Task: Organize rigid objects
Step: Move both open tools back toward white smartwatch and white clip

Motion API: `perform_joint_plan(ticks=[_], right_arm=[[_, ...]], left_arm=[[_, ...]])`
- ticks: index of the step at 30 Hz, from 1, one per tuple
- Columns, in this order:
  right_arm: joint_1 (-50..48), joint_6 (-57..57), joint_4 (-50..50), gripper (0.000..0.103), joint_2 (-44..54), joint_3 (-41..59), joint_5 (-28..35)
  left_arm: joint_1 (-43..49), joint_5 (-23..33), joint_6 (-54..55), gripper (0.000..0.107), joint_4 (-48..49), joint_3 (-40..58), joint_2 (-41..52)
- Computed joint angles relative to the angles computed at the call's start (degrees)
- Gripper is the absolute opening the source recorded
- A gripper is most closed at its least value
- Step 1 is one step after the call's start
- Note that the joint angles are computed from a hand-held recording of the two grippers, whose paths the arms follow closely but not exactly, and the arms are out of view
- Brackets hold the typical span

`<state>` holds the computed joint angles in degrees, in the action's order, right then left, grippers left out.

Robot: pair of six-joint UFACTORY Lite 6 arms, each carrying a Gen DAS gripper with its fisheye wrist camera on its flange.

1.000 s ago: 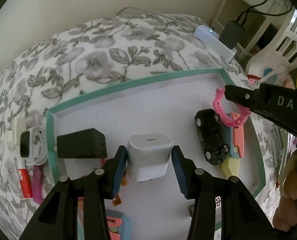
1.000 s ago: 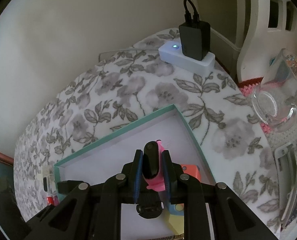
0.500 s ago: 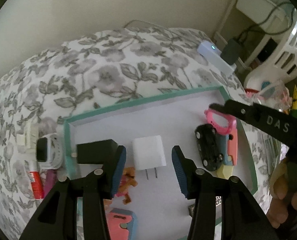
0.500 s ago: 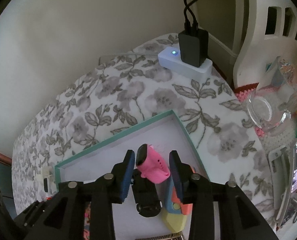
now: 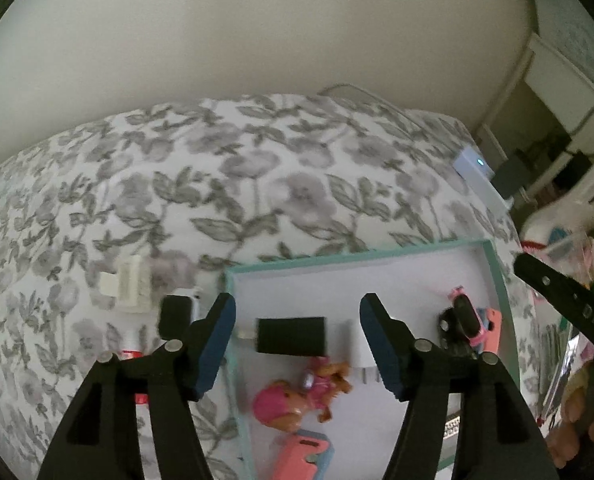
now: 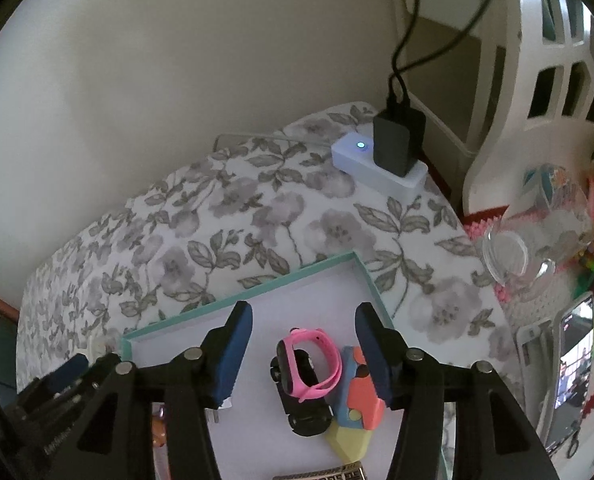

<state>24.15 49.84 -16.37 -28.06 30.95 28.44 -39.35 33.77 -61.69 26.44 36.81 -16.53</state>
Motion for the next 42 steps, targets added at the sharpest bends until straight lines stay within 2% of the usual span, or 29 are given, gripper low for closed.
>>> perform_joint_plan(ticks=[2, 5, 8, 11, 12, 19, 27, 30, 36, 42], right_arm=[[1.48, 2.52, -2.17, 0.065, 0.56, 0.59, 0.55], [4.03, 6.54, -5.40, 0.069, 2.35, 1.84, 1.29], [6.70, 9.26, -7.38, 0.070, 4.36, 2.98, 1.34], [10.20, 13.35, -10.22, 0.080, 7.12, 4.53, 1.14], [11.61, 14.88, -11.37, 0.081, 8.25, 5.27, 1.17], [19.20, 22.24, -16.21, 0.083, 15.41, 9.87, 0.59], [26.37, 27.96, -19.87, 0.094, 24.45, 17.23, -0.20], [28.94, 28.85, -20.47, 0.094, 27.98, 20.60, -0.46], [33.94, 30.48, -21.90, 0.094, 36.27, 28.45, -0.39], [37.48, 29.10, -20.81, 0.094, 45.92, 37.08, -0.91]], left_arm=[[1.53, 0.23, 0.41, 0.069, 0.19, -0.67, -1.15], [4.80, -0.13, 2.37, 0.085, -0.57, -2.02, -2.98], [8.31, -0.57, 4.37, 0.087, -1.47, -3.35, -4.70], [12.45, -1.06, 6.86, 0.094, -2.42, -4.74, -6.15], [14.56, -1.24, 8.28, 0.097, -2.97, -5.30, -6.74], [28.84, -3.01, 23.29, 0.098, -12.03, -8.23, -10.89], [48.73, -3.79, 46.44, 0.098, -25.48, -10.56, -13.95], [55.23, -4.07, 55.25, 0.098, -30.91, -10.88, -14.20], [65.49, -3.70, 70.23, 0.098, -40.62, -10.45, -13.59], [72.31, -3.54, 78.76, 0.098, -44.21, -9.39, -12.05]])
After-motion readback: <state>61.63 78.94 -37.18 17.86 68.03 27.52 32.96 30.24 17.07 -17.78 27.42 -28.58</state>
